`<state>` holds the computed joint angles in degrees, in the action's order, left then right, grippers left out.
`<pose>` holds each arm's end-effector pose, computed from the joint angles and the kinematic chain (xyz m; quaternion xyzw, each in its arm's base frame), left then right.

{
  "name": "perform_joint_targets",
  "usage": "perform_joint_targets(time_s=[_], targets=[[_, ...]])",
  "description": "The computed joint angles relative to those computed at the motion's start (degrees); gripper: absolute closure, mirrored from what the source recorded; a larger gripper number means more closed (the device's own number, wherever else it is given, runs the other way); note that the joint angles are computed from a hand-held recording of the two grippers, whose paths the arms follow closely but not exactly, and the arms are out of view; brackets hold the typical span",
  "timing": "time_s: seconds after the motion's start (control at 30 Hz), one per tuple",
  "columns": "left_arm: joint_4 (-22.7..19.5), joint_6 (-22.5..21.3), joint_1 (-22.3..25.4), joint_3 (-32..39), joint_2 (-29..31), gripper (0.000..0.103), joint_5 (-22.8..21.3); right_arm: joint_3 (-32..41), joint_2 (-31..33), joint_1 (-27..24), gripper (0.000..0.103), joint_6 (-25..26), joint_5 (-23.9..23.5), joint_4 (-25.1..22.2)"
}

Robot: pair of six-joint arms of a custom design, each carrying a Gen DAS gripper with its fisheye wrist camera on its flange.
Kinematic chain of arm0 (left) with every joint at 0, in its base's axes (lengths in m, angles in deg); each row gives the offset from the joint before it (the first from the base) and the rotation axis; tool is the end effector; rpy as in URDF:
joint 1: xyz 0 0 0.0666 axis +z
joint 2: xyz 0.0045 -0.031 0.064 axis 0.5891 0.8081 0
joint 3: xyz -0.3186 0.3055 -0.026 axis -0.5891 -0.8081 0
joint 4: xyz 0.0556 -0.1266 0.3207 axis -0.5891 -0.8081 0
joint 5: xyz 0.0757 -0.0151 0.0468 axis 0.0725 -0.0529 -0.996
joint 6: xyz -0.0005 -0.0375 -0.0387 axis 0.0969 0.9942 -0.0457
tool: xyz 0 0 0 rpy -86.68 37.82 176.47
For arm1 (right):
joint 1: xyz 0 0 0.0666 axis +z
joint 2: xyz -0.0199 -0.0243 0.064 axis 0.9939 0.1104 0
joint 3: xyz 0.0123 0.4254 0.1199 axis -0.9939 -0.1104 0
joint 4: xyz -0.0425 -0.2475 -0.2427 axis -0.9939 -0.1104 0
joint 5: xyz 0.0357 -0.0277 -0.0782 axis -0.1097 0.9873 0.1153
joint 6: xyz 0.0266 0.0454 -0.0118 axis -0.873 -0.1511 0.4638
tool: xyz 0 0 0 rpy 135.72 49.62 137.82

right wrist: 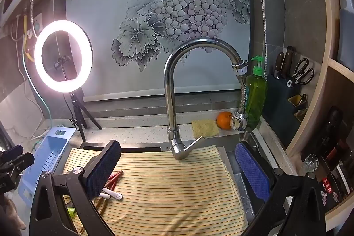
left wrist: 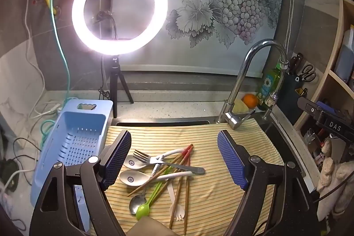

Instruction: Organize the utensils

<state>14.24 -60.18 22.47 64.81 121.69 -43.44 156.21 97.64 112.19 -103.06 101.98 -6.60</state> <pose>0.6285 -0.1627 0.5256 0.1937 0.8690 -0.1621 0.4256 0.5397 0.2670 0.5403 0.1896 0.8567 -0.0710 0.4744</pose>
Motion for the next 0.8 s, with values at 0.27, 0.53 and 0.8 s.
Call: perform_joint_targets(time_s=[0.27, 0.53, 0.8], targets=[[0.79, -0.39, -0.32, -1.68, -1.23, 0.023, -0.71, 0.35, 0.19, -0.04, 0.001, 0.22, 0.05, -0.11], [-0.35, -0.05, -0.14, -0.05, 0.21, 0.023, -0.14, 0.74, 0.4, -0.09, 0.001, 0.2, -0.01, -0.34], [-1.2, -0.07, -0.18, 0.84, 0.58, 0.023, -0.04, 0.7, 0.43, -0.11, 0.001, 0.15, 0.05, -0.25]])
